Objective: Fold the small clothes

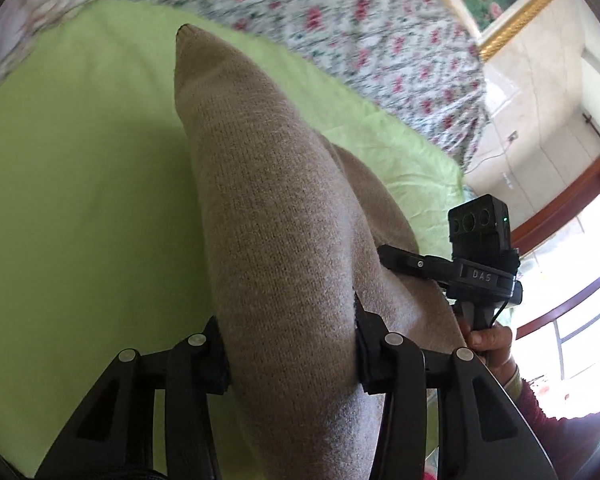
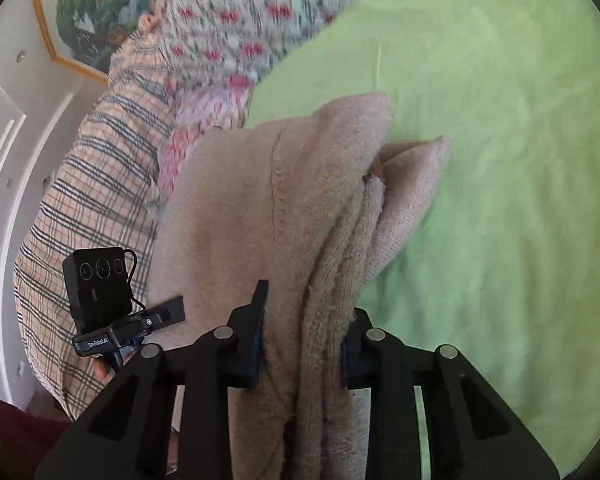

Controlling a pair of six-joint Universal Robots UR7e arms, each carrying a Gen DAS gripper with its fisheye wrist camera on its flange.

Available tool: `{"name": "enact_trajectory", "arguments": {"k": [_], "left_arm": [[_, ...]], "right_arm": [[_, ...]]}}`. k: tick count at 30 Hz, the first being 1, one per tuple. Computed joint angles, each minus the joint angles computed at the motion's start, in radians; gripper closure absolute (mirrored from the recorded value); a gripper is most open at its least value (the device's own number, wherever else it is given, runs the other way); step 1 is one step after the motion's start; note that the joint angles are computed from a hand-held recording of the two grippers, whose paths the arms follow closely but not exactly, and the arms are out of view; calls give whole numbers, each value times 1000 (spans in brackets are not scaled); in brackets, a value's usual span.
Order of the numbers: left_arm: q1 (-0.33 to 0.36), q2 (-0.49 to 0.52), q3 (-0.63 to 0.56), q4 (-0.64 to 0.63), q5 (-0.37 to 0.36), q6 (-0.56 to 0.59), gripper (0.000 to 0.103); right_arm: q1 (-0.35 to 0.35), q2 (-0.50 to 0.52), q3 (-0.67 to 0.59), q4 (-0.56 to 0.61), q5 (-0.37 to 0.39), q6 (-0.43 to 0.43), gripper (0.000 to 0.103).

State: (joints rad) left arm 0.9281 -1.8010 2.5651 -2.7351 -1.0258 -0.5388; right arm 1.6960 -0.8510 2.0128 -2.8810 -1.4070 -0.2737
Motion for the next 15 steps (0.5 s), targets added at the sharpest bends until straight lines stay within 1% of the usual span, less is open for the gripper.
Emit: {"name": "enact_trajectory", "arguments": {"k": [1,2,3,4,5,6,7,8,9,10,11,13,15], "left_arm": [[16,-9,10,17,-4,-11,56],[30,-20,27,22,-6,-10,51],[33,-25,45,-4,-3,-1,47],[34,-28,57,-36,-8,8,46],[38,-33,60,-50,-19,16,45],[38,-32,57,-56,-21,22,42],[40,-33,55,-63,-15,27,40],[47,-41,49,-62,-5,36,38],[59,-47,40,-66,1,50,37],[67,-32,31,-86,0,59,37],[78,-31,21,-94,1,69,36],[103,-4,-15,-114,16,78,33],[123,39,-52,-131,30,77,32]], "right_arm": [[8,15,5,-25,-43,5,73],[8,22,10,-43,-56,9,72],[5,21,14,-48,-52,15,70],[1,16,16,-43,-53,20,66],[8,9,16,-38,-77,25,64],[21,0,14,-34,-116,25,54],[41,-10,14,-43,-173,28,46],[54,-20,17,-60,-207,24,39],[57,-28,25,-83,-220,19,38],[63,-33,24,-108,-232,21,37],[66,-37,16,-132,-229,24,37],[66,-27,-15,-132,-203,33,37],[74,10,-75,-113,-196,58,38]]}}
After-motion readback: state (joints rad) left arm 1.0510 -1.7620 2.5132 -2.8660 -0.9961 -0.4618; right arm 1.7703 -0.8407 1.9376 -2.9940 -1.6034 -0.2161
